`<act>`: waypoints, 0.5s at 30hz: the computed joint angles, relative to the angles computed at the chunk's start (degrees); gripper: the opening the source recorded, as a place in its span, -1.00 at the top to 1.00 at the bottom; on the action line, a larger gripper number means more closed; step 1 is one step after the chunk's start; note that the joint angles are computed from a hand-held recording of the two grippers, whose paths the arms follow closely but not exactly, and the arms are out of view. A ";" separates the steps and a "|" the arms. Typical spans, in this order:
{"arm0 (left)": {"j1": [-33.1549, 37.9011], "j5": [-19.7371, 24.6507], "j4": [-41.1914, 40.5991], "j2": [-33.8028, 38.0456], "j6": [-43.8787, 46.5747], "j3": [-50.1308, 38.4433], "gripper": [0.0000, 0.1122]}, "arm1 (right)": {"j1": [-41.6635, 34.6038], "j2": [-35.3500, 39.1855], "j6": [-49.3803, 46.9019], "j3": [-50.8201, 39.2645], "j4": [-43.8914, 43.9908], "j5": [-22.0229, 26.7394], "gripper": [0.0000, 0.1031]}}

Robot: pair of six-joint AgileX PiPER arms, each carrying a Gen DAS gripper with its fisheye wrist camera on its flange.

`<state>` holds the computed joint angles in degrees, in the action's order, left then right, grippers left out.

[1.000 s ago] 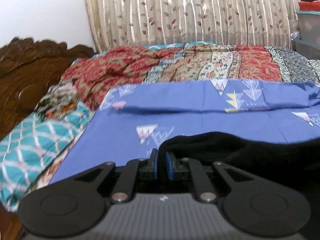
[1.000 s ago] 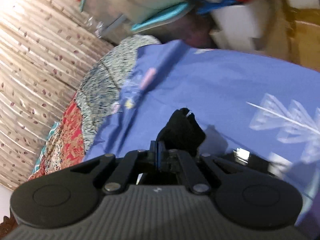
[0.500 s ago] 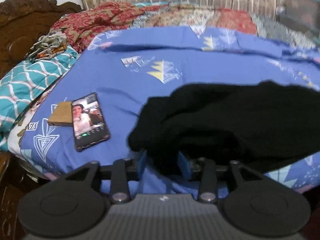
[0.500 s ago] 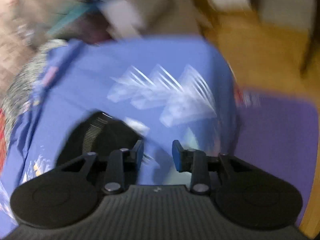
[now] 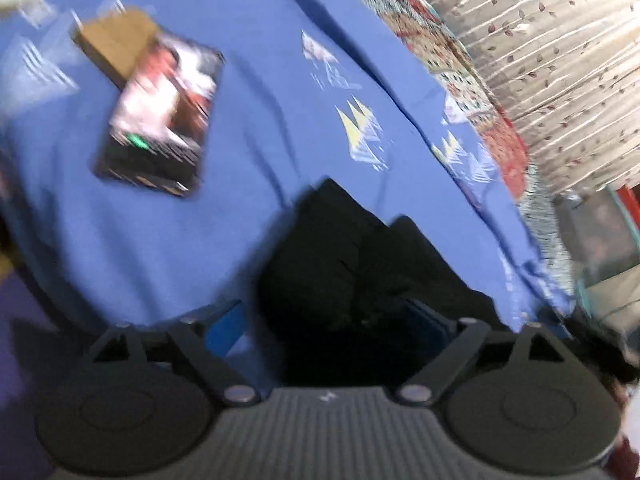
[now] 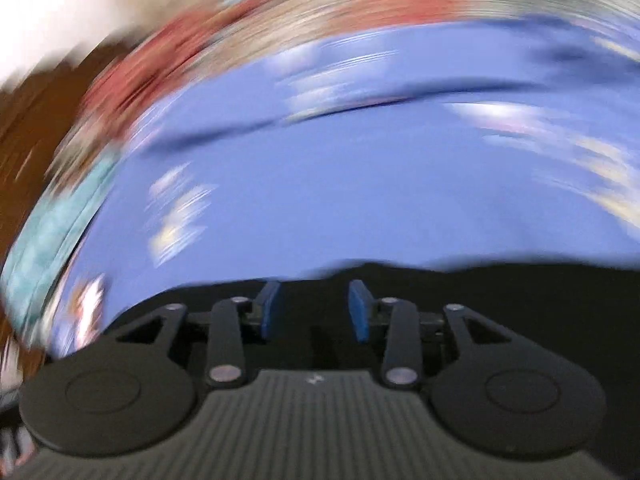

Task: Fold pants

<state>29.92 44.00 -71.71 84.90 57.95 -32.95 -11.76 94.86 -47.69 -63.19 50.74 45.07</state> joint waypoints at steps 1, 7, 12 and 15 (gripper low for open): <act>-1.20 0.00 -1.91 1.99 0.92 0.02 -0.57 | 5.73 2.60 1.02 -3.19 -0.78 -0.35 0.06; -15.80 -15.78 -5.45 -2.60 6.88 6.53 0.18 | 27.44 23.62 12.75 -30.53 -10.11 8.40 -0.45; -20.78 -22.54 -13.44 -5.95 18.28 11.15 0.44 | 33.12 29.00 10.87 -32.96 -18.13 12.05 -0.42; -20.01 -22.03 -19.24 -9.60 26.78 12.54 0.50 | 31.04 22.89 5.06 -26.75 -12.48 12.90 0.45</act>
<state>9.91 21.97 -90.94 75.30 84.73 -20.41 19.29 117.75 -42.63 -89.93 38.25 57.97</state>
